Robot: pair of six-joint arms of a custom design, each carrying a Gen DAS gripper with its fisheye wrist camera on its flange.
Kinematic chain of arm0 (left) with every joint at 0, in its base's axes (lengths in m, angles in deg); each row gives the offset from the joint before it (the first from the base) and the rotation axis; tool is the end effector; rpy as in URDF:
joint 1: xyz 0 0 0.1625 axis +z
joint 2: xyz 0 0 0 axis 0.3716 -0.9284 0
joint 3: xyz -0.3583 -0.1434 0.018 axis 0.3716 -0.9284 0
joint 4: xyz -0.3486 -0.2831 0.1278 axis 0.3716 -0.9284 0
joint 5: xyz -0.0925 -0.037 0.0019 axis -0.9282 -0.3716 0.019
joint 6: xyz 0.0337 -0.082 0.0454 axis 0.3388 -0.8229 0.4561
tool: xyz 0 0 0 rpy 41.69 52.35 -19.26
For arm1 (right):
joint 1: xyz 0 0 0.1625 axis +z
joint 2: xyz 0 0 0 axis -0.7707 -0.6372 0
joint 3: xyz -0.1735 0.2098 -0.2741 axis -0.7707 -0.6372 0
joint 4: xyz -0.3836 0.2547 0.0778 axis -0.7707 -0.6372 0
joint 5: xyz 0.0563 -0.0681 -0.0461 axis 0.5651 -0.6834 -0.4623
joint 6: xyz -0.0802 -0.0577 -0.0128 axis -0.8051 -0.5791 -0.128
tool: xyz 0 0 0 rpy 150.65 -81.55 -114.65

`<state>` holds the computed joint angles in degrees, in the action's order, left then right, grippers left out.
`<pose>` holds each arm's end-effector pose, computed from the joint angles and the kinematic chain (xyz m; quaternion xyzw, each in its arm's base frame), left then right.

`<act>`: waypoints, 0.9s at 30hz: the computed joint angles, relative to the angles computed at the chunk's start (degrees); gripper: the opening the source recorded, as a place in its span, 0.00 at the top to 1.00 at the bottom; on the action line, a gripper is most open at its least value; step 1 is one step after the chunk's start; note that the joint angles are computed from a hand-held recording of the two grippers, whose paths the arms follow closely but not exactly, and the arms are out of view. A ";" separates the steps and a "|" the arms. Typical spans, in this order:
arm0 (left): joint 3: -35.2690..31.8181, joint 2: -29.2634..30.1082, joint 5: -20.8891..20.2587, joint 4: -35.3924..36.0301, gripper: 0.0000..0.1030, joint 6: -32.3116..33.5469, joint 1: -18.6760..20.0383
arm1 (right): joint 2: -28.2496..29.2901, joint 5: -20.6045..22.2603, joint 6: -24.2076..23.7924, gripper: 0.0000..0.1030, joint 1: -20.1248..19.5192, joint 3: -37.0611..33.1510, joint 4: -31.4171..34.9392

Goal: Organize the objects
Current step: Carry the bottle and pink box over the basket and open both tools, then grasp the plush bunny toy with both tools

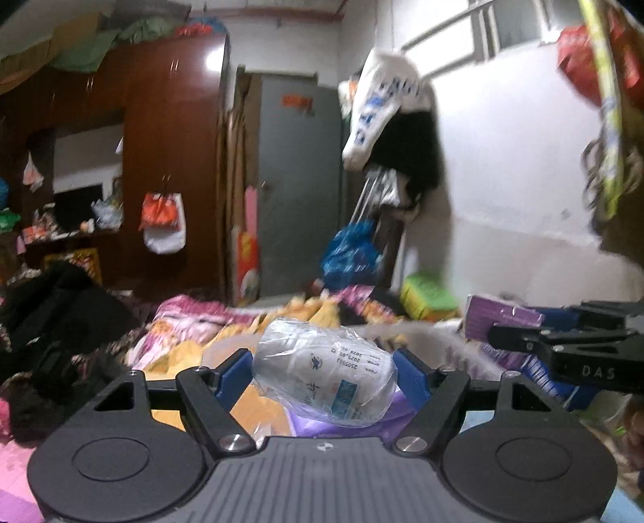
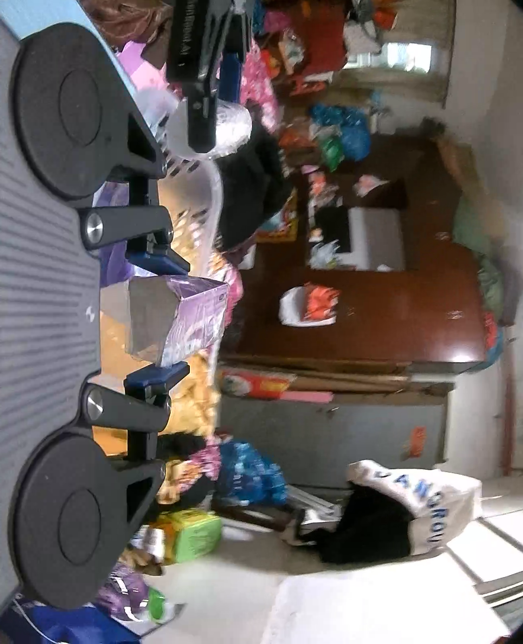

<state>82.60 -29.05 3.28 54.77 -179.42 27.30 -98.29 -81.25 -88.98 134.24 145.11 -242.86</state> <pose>-0.2957 -0.6763 -0.0135 0.1584 0.7415 -0.5536 0.3444 0.0833 -0.7414 0.2030 0.5013 -0.7714 0.3783 0.1028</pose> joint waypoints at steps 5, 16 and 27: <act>-2.22 1.70 0.42 2.04 0.23 -3.60 1.49 | 2.14 -4.23 0.40 0.51 -0.32 -1.63 0.11; 7.32 -2.48 0.21 -12.42 0.05 5.21 0.26 | -5.26 6.39 -1.27 0.00 -4.62 5.27 3.83; 24.97 -6.58 -5.31 -22.65 0.05 -0.51 -5.23 | -10.32 3.72 -0.67 0.00 -10.09 12.28 13.28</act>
